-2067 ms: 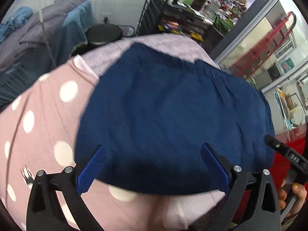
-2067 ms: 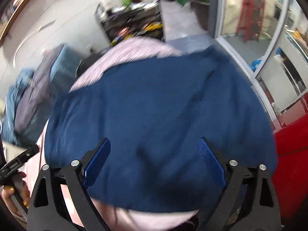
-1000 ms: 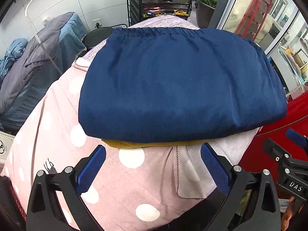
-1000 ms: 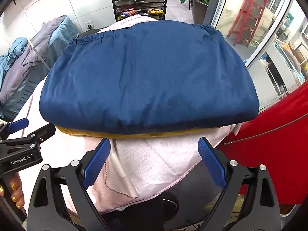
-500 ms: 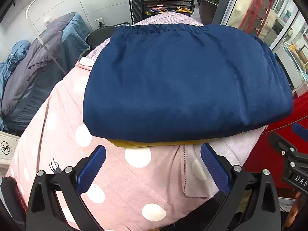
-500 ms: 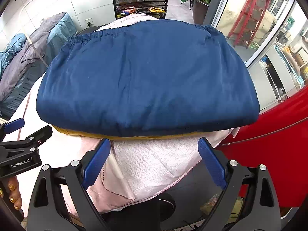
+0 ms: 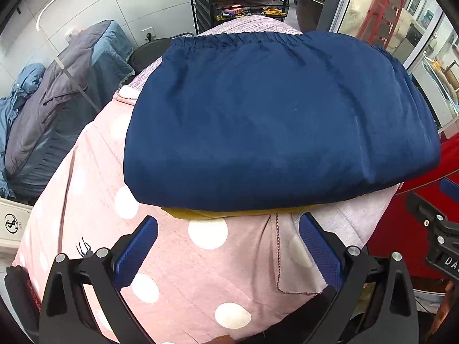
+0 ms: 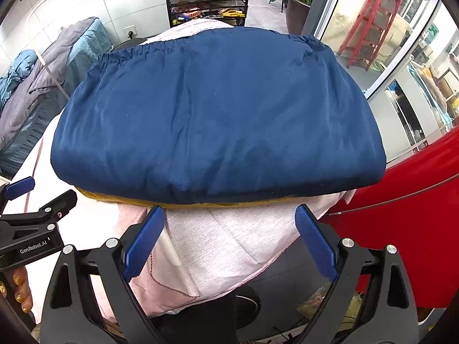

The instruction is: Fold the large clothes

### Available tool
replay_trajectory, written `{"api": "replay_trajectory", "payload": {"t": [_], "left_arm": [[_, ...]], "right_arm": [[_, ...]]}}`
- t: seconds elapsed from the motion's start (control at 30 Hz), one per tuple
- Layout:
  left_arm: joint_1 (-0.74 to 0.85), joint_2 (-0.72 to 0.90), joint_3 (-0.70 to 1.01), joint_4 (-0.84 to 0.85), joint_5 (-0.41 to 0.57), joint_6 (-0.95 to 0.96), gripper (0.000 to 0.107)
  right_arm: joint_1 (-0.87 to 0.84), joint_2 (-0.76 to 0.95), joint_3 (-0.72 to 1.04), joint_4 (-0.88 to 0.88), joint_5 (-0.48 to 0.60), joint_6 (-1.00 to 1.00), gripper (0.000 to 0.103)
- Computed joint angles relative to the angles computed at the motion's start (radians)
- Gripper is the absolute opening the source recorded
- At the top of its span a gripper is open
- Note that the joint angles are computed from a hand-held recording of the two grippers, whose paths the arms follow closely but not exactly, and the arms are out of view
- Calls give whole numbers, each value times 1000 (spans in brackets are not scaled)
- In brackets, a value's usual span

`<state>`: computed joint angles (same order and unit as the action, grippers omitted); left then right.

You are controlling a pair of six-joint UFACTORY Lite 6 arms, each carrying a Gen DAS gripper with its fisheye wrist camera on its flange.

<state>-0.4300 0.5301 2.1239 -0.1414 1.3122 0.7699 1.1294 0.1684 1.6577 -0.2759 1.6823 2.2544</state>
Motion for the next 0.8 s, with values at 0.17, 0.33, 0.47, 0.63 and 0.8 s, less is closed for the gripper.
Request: {"api": "replay_trajectory", "payload": {"t": [0.17, 0.33, 0.47, 0.63, 0.8], "left_arm": [[-2, -11, -18, 1, -15, 1, 97], [-5, -13, -25, 7, -14, 2, 97], [-10, -15, -24, 13, -15, 7, 97], [-10, -21, -30, 16, -25, 10, 97], [-6, -24, -35, 6, -25, 9, 97]], "right_arm": [[-4, -2, -1, 1, 2, -5, 91], [-8, -5, -6, 4, -3, -9, 91], [-10, -8, -11, 1, -4, -9, 91], [-12, -20, -32, -2, -13, -9, 91], [-11, -15, -24, -2, -10, -7, 91]]}}
